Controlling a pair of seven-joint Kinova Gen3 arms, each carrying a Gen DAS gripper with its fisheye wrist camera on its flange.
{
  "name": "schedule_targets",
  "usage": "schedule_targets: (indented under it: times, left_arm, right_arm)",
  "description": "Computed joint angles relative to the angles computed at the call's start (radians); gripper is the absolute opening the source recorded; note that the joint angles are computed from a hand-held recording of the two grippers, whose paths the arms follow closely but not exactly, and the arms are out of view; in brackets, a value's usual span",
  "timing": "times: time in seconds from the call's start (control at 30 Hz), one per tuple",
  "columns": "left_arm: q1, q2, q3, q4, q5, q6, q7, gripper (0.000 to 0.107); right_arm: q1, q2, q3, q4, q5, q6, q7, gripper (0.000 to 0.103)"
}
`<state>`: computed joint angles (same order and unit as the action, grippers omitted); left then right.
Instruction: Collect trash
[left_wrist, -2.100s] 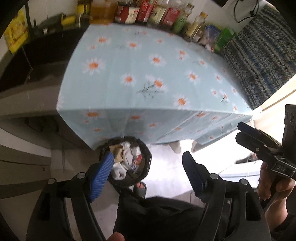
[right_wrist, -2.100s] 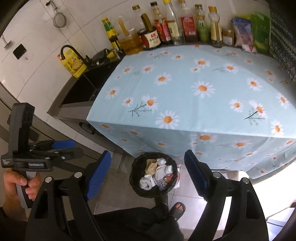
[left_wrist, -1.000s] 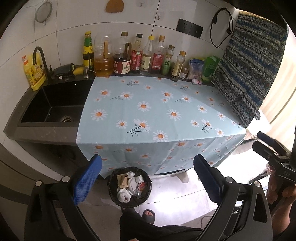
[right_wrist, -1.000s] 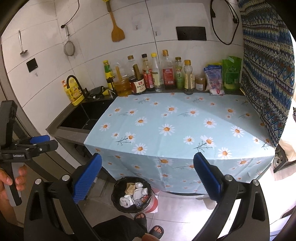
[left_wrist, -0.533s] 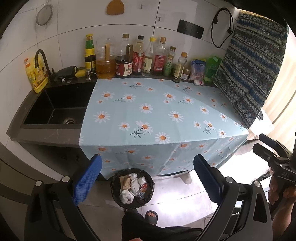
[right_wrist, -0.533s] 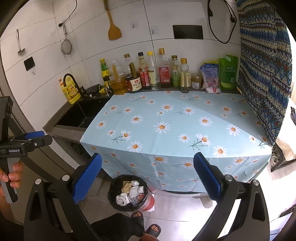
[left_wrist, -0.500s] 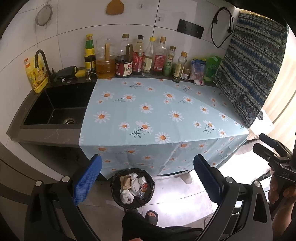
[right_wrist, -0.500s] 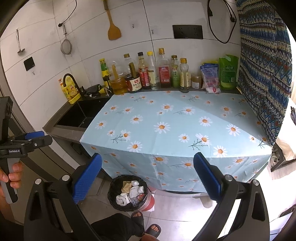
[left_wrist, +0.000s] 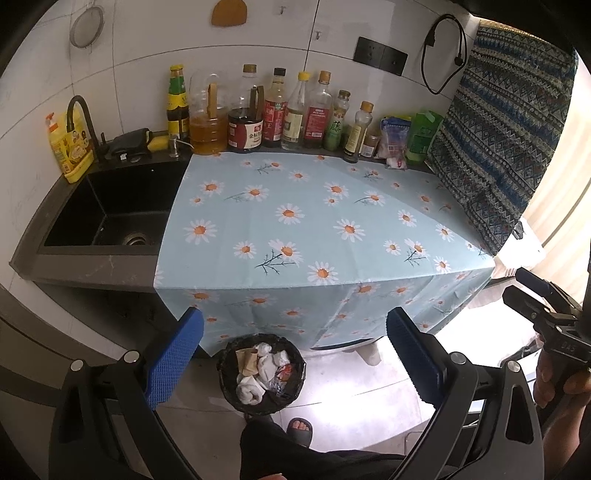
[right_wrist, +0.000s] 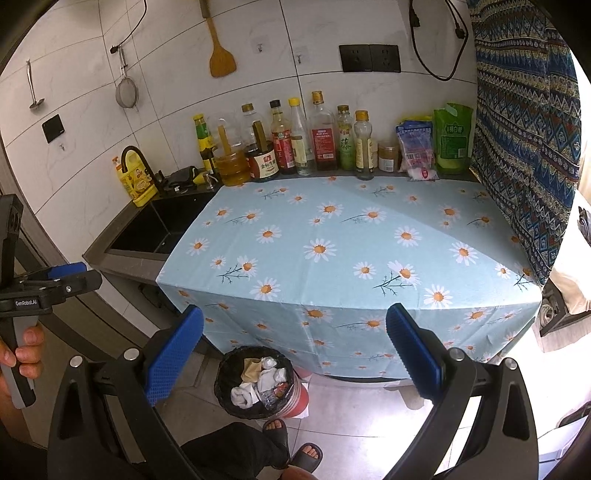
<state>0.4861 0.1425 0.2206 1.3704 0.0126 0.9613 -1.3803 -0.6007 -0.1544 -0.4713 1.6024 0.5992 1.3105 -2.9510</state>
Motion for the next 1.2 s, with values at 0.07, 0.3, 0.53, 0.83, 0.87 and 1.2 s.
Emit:
schedule_targets:
  times: [0.07, 0.3, 0.53, 0.83, 0.87, 1.2]
  left_arm:
    - [0.002, 0.0, 0.0, 0.001, -0.005, -0.001, -0.003, 0.096]
    - [-0.006, -0.005, 0.0, 0.009, 0.011, -0.008, -0.015, 0.096]
    - [-0.015, -0.006, -0.001, 0.017, 0.028, -0.01, -0.026, 0.096]
    - [-0.009, -0.004, 0.004, 0.021, 0.03, -0.015, -0.035, 0.096]
    - [-0.009, -0.004, 0.004, 0.021, 0.032, -0.015, -0.036, 0.096]
    - [0.004, -0.003, 0.004, 0.014, 0.01, -0.01, -0.022, 0.096]
  right_arm:
    - [-0.002, 0.002, -0.003, -0.001, 0.001, 0.005, -0.007, 0.098]
    - [-0.006, 0.008, 0.007, -0.006, -0.008, 0.006, 0.003, 0.098]
    - [-0.011, 0.009, 0.004, -0.014, 0.01, 0.015, 0.001, 0.098]
    - [0.001, -0.002, 0.009, -0.01, -0.001, 0.011, 0.016, 0.098]
    - [0.002, -0.002, 0.008, -0.01, -0.001, 0.012, 0.018, 0.098]
    - [0.012, -0.004, 0.005, -0.006, -0.009, -0.001, 0.027, 0.098]
